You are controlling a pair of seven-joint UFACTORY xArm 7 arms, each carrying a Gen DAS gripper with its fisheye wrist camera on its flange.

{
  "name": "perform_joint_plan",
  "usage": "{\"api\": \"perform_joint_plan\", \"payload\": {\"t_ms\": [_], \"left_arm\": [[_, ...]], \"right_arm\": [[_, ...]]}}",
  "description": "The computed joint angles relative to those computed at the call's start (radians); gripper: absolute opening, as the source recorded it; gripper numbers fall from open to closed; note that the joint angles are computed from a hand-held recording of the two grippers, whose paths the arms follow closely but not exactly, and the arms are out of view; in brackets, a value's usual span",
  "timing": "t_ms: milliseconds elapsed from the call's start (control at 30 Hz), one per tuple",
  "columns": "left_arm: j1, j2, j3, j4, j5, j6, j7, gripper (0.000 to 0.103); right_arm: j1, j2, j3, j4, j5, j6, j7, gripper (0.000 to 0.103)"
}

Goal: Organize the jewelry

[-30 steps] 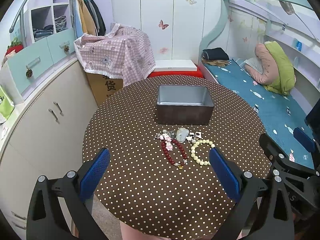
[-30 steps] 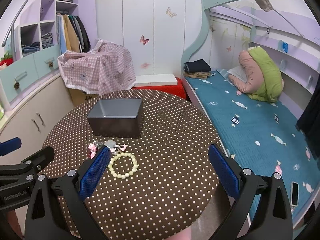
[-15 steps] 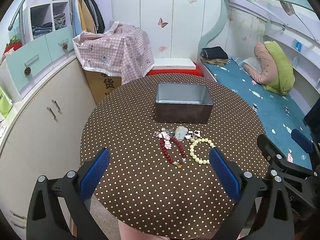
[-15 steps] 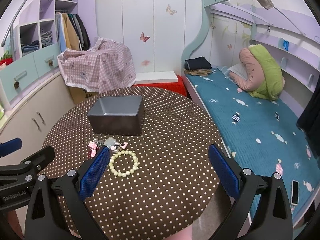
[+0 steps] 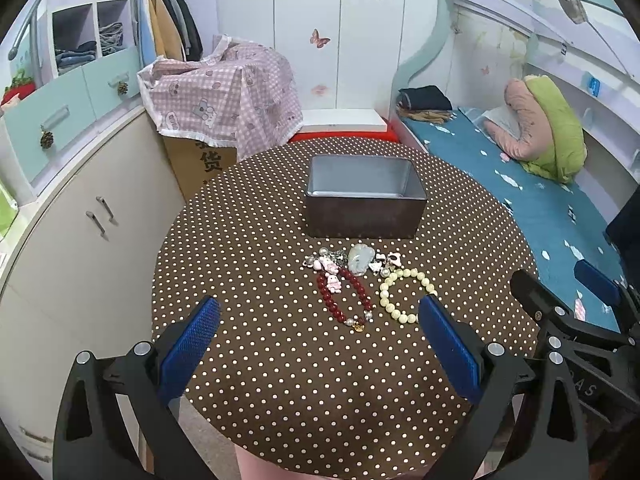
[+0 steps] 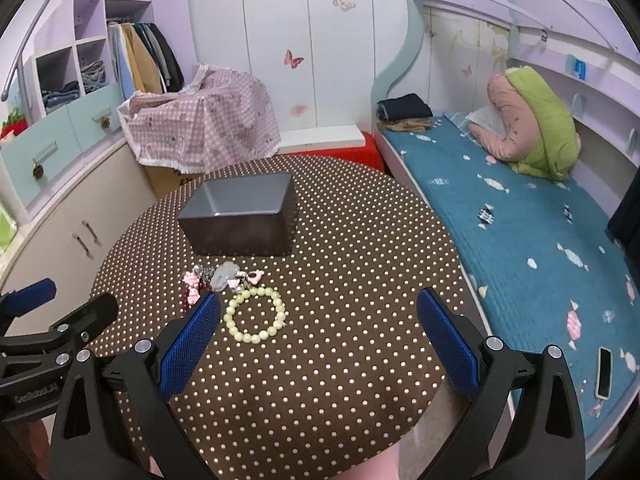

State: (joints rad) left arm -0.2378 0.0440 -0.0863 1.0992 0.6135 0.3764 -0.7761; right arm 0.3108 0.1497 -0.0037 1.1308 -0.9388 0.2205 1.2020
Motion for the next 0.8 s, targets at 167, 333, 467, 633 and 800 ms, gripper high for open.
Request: {"api": "perform_joint_plan", "payload": {"t_ms": [167, 333, 467, 633, 800], "left_arm": [[-0.002, 0.035, 0.007, 0.013, -0.023, -0.003, 0.027, 0.096], [-0.008, 0.093, 0.017, 0.042, -0.121, 0.022, 0.109, 0.095], [-0.014, 0.153, 0.033, 0.097, -0.152, 0.077, 0.139, 0.095], [-0.023, 0.218, 0.054, 0.158, -0.21, 0.11, 0.174, 0.095], [-0.034, 0.287, 0.071, 0.231, -0.236, 0.146, 0.189, 0.086]], "right_arm": [[-0.006, 0.046, 0.0, 0.016, 0.08, -0.018, -0.079, 0.095], [0.04, 0.107, -0.052, 0.046, 0.073, -0.037, -0.09, 0.095], [0.094, 0.153, -0.115, 0.083, -0.016, -0.057, -0.047, 0.095], [0.09, 0.217, -0.103, 0.137, 0.038, -0.047, -0.119, 0.095], [0.084, 0.283, -0.088, 0.194, 0.176, -0.028, -0.27, 0.095]]}}
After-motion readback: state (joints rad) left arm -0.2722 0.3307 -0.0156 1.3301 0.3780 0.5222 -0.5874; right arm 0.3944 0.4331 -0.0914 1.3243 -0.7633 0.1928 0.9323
